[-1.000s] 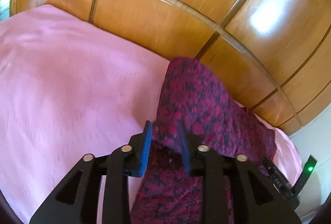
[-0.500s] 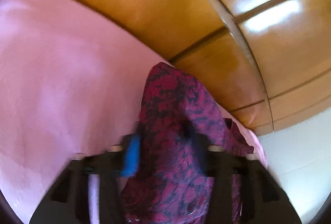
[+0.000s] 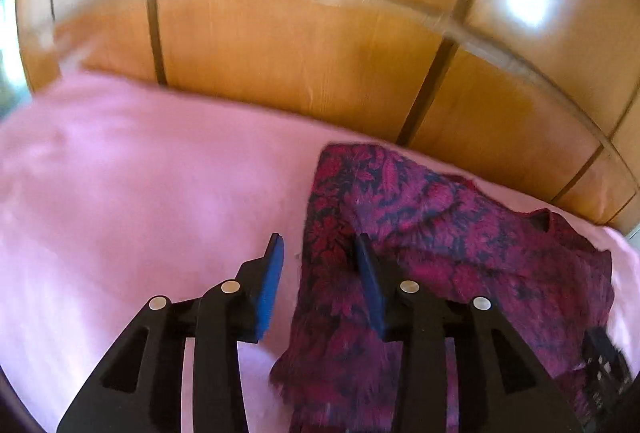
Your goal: Fold small clothes
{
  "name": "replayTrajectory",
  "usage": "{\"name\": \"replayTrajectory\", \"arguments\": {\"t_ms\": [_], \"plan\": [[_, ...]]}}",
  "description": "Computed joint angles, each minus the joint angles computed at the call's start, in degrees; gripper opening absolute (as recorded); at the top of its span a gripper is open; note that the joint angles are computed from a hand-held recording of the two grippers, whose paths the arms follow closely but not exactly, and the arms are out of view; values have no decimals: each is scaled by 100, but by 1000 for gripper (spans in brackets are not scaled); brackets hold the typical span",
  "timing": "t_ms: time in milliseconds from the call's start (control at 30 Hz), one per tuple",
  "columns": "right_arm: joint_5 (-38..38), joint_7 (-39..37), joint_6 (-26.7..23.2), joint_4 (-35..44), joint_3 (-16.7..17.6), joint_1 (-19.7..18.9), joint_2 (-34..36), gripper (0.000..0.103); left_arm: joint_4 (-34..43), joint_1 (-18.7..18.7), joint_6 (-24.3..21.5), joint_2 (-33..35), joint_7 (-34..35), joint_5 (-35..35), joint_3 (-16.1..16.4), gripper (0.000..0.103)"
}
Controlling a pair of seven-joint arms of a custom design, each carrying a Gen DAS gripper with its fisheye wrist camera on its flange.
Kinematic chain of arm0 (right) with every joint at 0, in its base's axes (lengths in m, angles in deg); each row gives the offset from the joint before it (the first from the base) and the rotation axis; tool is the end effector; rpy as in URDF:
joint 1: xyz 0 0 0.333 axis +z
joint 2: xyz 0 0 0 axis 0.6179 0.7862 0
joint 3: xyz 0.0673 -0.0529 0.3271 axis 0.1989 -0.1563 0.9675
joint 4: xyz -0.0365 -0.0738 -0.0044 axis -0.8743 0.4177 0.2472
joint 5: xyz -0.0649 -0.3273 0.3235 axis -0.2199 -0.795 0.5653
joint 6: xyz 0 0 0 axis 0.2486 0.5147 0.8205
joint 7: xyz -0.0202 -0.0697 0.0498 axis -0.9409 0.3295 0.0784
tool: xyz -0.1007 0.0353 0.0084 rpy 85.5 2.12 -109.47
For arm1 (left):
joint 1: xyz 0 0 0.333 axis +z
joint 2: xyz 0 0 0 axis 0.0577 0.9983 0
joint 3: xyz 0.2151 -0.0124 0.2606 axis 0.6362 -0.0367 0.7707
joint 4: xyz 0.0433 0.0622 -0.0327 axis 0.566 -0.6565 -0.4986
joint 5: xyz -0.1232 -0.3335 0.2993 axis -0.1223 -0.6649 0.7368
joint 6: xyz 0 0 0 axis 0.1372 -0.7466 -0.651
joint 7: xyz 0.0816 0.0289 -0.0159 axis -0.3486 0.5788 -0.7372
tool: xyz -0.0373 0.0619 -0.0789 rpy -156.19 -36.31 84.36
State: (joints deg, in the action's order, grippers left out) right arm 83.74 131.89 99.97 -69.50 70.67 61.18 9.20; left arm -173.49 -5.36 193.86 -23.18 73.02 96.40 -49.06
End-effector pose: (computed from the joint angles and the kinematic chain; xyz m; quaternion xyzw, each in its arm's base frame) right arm 0.6581 0.1820 0.2730 -0.6914 0.6122 -0.2257 0.3103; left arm 0.6724 -0.1311 0.3309 -0.7694 0.5057 -0.2718 0.2800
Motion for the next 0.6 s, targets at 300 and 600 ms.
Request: {"name": "replayTrajectory", "arguments": {"t_ms": [300,600], "plan": [[-5,-12,71,-11,222,-221,6,64,-374,-81,-160,-124,-143,880,-321,37],[11,-21,102,-41,231,-231,-11,64,-967,-16,-436,-917,-1248,1716,-600,37]]}}
